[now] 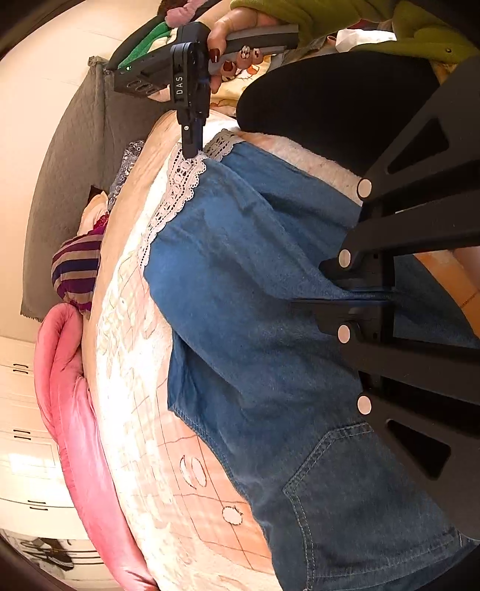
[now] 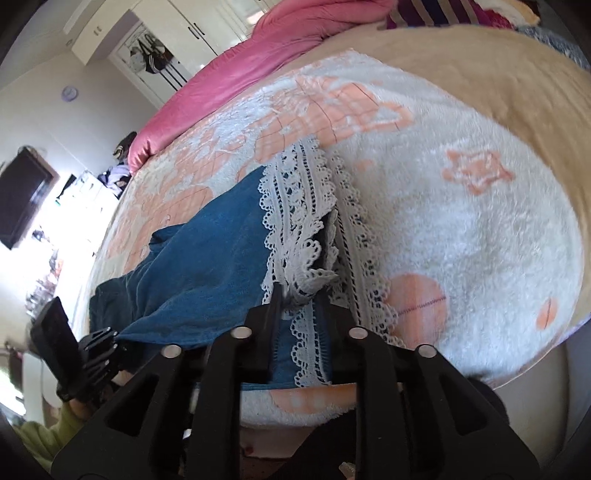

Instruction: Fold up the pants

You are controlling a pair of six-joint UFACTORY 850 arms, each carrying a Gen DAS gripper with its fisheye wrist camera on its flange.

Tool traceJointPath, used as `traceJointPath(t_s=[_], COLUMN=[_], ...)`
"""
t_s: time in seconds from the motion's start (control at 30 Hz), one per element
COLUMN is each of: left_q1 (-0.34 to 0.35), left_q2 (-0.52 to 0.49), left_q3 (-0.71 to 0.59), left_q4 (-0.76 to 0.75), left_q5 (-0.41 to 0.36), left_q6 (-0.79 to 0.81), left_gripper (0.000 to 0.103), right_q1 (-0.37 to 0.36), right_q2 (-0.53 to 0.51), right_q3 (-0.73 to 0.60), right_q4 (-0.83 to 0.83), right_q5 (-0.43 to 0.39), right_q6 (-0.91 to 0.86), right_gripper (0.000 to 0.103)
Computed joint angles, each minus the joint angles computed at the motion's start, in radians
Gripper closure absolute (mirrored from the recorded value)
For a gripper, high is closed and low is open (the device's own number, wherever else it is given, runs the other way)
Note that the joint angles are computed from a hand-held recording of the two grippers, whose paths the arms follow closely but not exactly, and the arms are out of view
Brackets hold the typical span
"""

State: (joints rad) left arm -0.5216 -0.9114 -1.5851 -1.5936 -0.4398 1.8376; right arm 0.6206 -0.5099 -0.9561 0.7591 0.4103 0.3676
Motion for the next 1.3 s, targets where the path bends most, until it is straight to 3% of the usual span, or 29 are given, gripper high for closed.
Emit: traceJointPath(t_s=[0.03,0.1,0.13,0.2,0.43,0.7,0.87,0.93,0.97,1.1,1.2,1.3], left_q1=[0.000,0.000,0.001,0.001,0.009,-0.007,-0.015,-0.011,-0.009,-0.007,-0.007,-0.005], left_q2=[0.000,0.001,0.003,0.012,0.069,0.059,0.033,0.030,0.031,0.037,0.056,0.089], left_q3=[0.000,0.000,0.005,0.015,0.082,0.083,0.059,0.056,0.059,0.067,0.091,0.131], left_q4=[0.005,0.005,0.000,-0.009,-0.029,0.087,0.166,0.162,0.154,0.157,0.154,0.119], left_q5=[-0.002,-0.001,-0.002,-0.001,-0.034,-0.008,0.013,0.005,0.001,-0.003,0.003,0.019], left_q6=[-0.007,-0.013,-0.007,0.006,0.080,-0.005,-0.080,-0.080,-0.071,-0.067,-0.053,-0.015], left_gripper=[0.101,0.101,0.101,0.102,0.102,0.101,0.097,0.097,0.097,0.087,0.068,0.063], right_q1=[-0.003,-0.008,-0.012,-0.011,0.022,0.025,0.033,0.041,0.046,0.107,0.126,0.108], right_q2=[0.000,-0.002,0.000,0.006,0.066,0.050,0.033,0.032,0.036,0.076,0.078,0.019], right_q3=[0.000,0.004,0.008,0.014,0.077,0.100,0.086,0.081,0.083,0.081,0.047,-0.052], right_q4=[0.006,-0.010,-0.023,-0.019,0.040,-0.004,0.146,0.251,0.296,0.597,0.578,0.477], right_q5=[0.002,0.018,0.020,0.026,0.034,0.009,-0.016,-0.017,-0.016,0.099,0.119,0.030], right_q6=[0.001,0.021,0.033,0.028,-0.020,0.063,-0.077,-0.176,-0.216,-0.527,-0.595,-0.662], right_gripper=[0.076,0.075,0.079,0.097,0.098,0.097,0.095,0.081,0.079,0.075,0.075,0.071])
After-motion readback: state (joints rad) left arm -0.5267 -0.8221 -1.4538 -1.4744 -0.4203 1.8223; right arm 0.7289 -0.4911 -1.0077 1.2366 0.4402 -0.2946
